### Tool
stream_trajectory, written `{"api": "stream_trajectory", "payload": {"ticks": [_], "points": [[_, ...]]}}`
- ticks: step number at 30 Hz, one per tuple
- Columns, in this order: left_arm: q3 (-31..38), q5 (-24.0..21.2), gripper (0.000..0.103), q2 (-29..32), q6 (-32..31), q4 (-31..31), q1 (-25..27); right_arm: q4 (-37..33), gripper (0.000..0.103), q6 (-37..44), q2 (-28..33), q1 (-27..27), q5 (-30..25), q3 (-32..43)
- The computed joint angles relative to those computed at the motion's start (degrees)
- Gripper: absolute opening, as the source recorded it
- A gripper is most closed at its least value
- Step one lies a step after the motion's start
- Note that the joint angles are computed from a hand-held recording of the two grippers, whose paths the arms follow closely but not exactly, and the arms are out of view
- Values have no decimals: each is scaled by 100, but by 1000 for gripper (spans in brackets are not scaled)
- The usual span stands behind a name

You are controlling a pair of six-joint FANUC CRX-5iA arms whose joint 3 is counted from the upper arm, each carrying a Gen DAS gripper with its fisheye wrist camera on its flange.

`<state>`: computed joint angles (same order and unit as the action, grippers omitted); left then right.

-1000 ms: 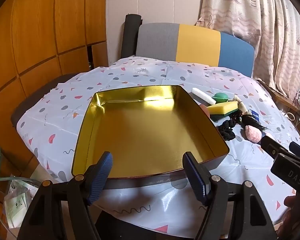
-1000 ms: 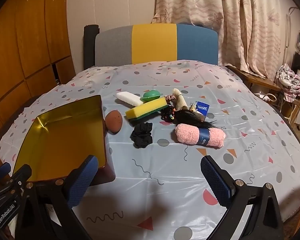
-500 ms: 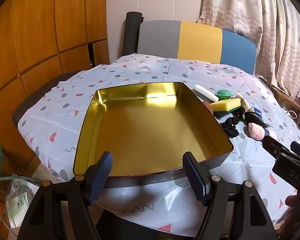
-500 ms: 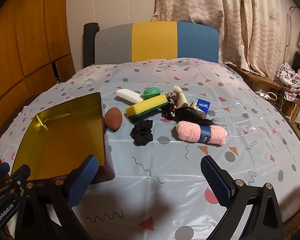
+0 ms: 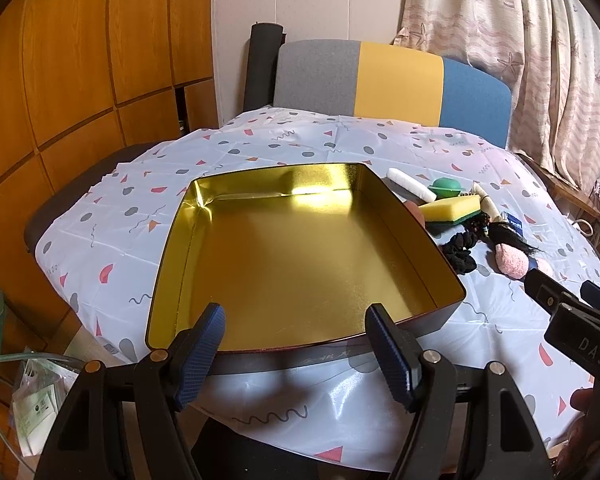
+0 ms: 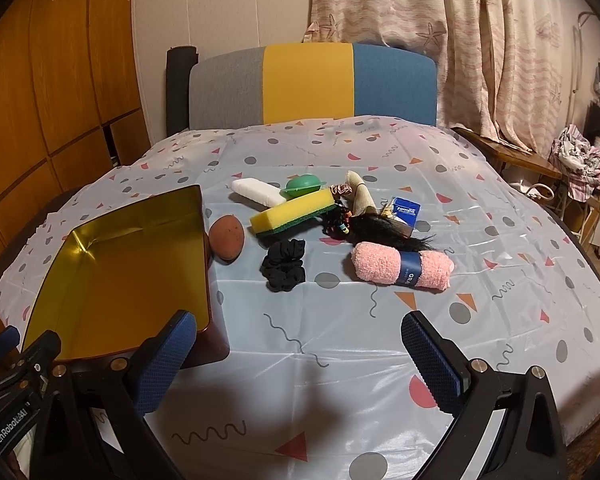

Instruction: Organize soft objects

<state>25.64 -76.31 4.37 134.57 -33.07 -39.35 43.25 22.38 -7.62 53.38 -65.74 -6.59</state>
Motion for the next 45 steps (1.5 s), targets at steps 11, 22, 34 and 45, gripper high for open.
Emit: {"api": "stream_trajectory", "payload": {"ticks": [11,22,34,45], "points": [[15,-14,74,13,-20,38,2,-14,103,5,-8,-9,11,-7],[-7,3,74,10,-43,89,21,-15,103,-8,-23,-13,18,-32],[-64,79,74,-10,-64,169,61,-32,103,-14,-21,-27,21,-29],[-404,655,74,-181,-394,893,399,-105,103,19,-13,-103,54,-29]]}}
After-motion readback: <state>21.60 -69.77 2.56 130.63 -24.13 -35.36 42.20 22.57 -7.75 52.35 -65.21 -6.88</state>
